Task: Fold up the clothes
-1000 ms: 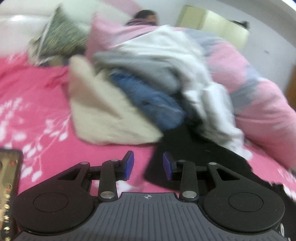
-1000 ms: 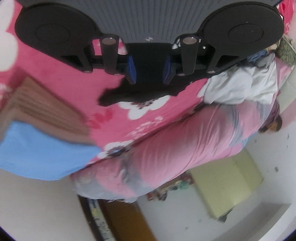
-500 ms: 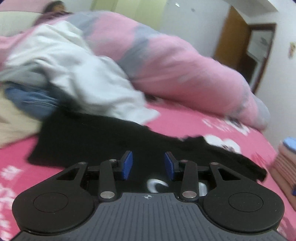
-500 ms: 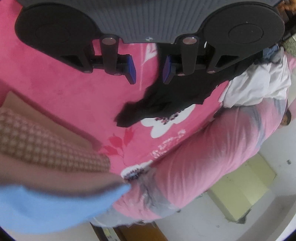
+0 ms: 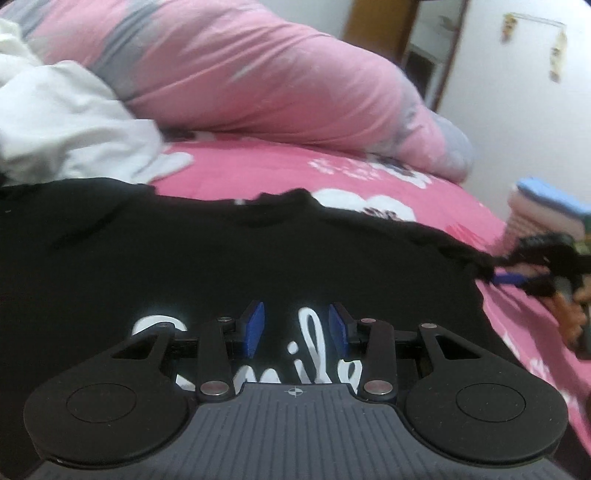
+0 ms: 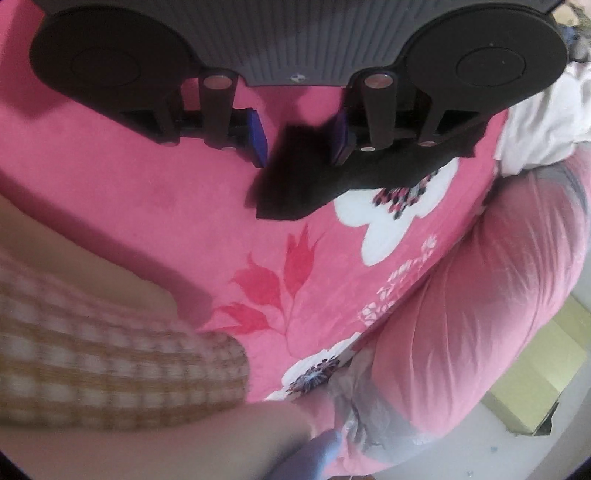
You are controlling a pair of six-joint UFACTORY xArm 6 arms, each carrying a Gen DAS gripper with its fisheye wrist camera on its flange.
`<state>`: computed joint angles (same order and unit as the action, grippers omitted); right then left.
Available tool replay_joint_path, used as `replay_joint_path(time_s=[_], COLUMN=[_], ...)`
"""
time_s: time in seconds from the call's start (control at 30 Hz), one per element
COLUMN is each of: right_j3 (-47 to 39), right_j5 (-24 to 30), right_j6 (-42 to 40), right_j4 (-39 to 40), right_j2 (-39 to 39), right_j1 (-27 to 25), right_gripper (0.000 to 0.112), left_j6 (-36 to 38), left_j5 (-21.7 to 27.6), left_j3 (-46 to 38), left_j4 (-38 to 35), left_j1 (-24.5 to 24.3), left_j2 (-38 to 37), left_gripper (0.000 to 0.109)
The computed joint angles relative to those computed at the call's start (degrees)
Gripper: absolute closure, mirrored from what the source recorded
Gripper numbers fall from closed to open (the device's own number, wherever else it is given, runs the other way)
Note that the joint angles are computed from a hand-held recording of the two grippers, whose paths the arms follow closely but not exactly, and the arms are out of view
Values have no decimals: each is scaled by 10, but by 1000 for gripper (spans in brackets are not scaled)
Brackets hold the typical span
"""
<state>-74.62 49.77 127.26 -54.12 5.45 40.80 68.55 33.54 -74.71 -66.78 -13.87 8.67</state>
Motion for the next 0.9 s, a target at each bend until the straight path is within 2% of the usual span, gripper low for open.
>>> replay_joint_path(time_s=[0.03,0.07,0.17,0.27,0.33,0.5,0.63,0.73,0.77,0.83,0.9], right_j3=[-10,-19,-48,-93,-127,-234,-372,-477,-498,-475,-405], right_j5=[15,33,89,131,131,90,73,37,16,-49,-99], right_j6=[-10,-17,-28,-73,-101,-142,-220,-342,-391,-440,-405], right_j4=[0,-3,-35,-57,-67,-65,-22,87,137,189,154], right_j2=[8,12,15,25,37,95,193,279,300,300,259], right_j1=[2,7,30,46,49,47,50,46,42,39,43], right_gripper=[97,107,110,111,111,111,111,106,101,91,89], left_j6=[13,17,17,0,-8,-13,-19,-23,-23,-27,-37], left_j5=[4,8,21,49,66,76,85,90,90,90,89], left_j3=[2,4,5,-6,-12,-20,-26,-29,-29,-31,-32], left_j4=[-8,-12,-17,-25,-34,-42,-45,-46,-46,-44,-37], left_j1=[0,1,6,19,27,31,34,36,36,36,36], left_j2=[3,5,15,25,30,37,44,46,46,46,45], left_gripper=[70,70,70,70,70,70,70,70,70,70,70])
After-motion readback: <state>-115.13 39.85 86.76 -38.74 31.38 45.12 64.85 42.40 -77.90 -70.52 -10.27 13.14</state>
